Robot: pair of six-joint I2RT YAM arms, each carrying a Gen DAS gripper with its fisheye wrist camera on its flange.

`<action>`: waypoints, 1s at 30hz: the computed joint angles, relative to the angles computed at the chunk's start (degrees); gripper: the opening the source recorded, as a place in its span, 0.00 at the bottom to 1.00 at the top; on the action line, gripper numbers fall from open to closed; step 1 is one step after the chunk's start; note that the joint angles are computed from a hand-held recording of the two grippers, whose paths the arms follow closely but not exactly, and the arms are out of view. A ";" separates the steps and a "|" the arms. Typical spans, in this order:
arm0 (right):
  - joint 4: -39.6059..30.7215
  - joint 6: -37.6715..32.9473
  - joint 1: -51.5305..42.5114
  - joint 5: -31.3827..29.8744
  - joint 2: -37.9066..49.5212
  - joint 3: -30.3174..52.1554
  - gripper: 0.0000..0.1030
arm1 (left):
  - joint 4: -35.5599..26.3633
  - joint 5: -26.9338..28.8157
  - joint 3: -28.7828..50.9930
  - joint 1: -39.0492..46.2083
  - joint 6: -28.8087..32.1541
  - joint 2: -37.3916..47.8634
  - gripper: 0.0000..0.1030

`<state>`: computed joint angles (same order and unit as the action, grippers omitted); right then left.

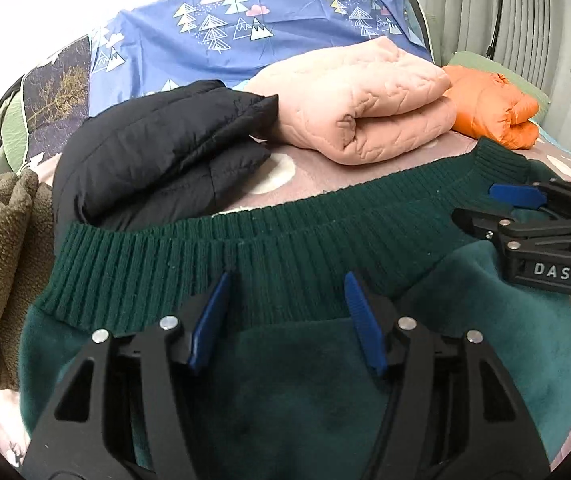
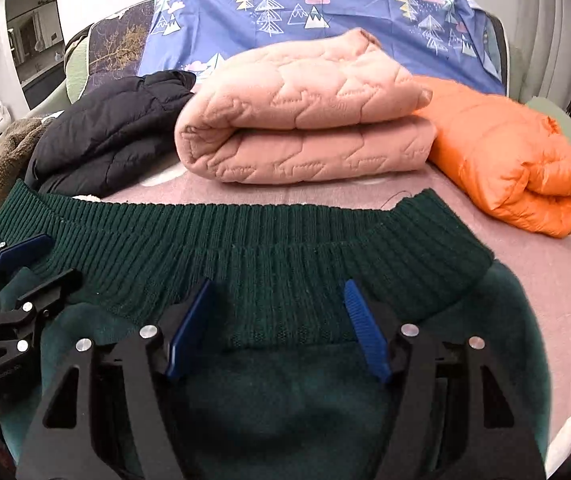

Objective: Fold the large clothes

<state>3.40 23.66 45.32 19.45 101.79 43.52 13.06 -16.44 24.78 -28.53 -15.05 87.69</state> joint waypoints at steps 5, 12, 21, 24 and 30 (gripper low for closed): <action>-2.57 -1.48 -0.45 1.94 -9.08 -1.55 0.66 | -8.08 0.33 0.46 1.09 0.15 -11.26 0.58; 4.38 -3.70 -10.42 -0.69 1.38 -1.83 0.70 | 0.07 14.73 0.48 18.85 1.66 3.27 0.66; 4.31 -1.51 -9.49 -0.55 -8.03 -8.18 0.69 | -2.93 9.58 -10.54 14.99 1.92 -17.18 0.66; 3.45 -1.01 -6.76 5.53 -15.97 -15.55 0.71 | -4.35 13.45 -17.70 19.90 6.85 -27.34 0.83; 6.42 -0.41 -4.69 9.62 -11.52 -17.00 0.71 | -3.87 10.67 -18.62 17.10 2.82 -25.64 0.83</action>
